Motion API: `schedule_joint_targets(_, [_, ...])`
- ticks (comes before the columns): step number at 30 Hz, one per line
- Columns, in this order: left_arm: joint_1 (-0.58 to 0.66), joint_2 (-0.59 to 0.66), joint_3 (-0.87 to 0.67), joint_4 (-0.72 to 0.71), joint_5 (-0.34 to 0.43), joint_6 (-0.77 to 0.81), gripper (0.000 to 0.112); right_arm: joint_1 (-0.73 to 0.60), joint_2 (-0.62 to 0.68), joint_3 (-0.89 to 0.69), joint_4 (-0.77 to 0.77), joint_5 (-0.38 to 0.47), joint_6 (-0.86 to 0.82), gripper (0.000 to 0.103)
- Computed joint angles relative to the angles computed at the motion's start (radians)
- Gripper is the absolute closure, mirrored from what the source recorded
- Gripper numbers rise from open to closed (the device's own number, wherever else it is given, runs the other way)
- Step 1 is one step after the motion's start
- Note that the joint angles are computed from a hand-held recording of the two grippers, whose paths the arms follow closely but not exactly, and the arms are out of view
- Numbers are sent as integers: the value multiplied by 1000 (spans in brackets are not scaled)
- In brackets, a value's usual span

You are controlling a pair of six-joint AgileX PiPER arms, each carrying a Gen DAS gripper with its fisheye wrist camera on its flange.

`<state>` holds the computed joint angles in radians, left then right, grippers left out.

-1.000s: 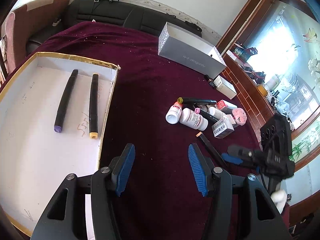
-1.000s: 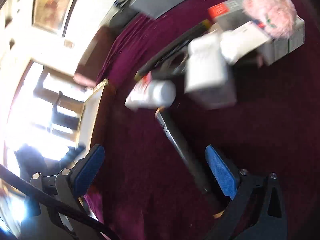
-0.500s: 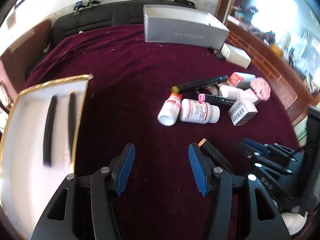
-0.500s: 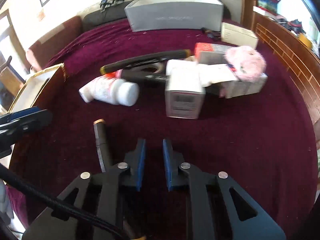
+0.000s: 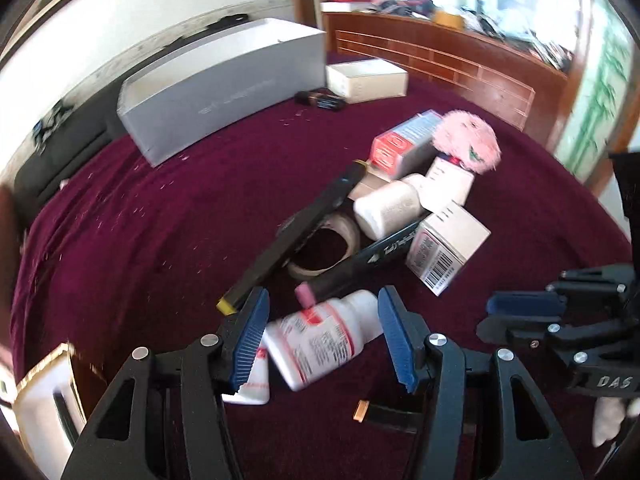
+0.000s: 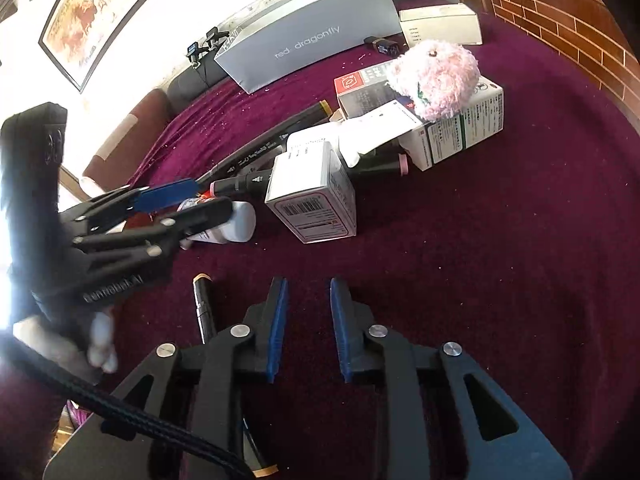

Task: Organize objects
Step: 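Grasp the white pill bottle with the left gripper while the right holds its marker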

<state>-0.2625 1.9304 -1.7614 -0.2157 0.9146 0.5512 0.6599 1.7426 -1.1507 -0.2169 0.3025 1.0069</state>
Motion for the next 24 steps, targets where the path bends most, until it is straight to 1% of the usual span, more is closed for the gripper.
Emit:
schedule_joint_targets(2, [-20, 46, -62, 46, 87, -24, 62, -4, 10, -10, 29, -8, -25, 82])
schedule_joint_targets(3, [-33, 48, -51, 74, 98, -18, 62, -8, 9, -4, 49, -17, -44, 81])
schedule_joint_targets(4, [-35, 24, -12, 68, 71, 16, 65, -13, 5, 5, 76, -28, -69, 80])
schedule_joint_targets(7, [-19, 22, -23, 24, 129, 55, 66, -26, -3, 26, 152, -56, -136, 80])
schedule_joint_targets(10, [-20, 6, -5, 39, 130, 62, 69, -41, -6, 43, 272, -85, -245, 79])
schedule_joint_targets(12, [-22, 12, -19, 36, 141, 41, 74, -49, -8, 53, 350, -101, -315, 78])
schedule_joint_targets(13, [-26, 15, -20, 37, 140, 26, 74, -54, -6, 55, 400, -109, -362, 78])
schedule_joint_targets(15, [-27, -4, 30, 26, 93, 1, 74, -58, -14, 71, 455, -121, -412, 78])
schedule_joint_targets(17, [-31, -3, 45, 8, 54, -48, 73, -59, -14, 74, 469, -126, -426, 78])
schedule_joint_targets(20, [-33, -55, 156, -9, -60, -82, 73, -61, -10, 73, 478, -132, -438, 78])
schedule_joint_targets(21, [-36, -72, 186, 1, -86, -102, 78, -60, -14, 79, 477, -135, -437, 78])
schedule_joint_targets(22, [-38, -92, 210, 17, -95, -133, 83, -59, -20, 87, 470, -138, -433, 78])
schedule_joint_targets(24, [-23, -125, 241, 8, -84, -168, 83, -52, -24, 93, 402, -142, -367, 78])
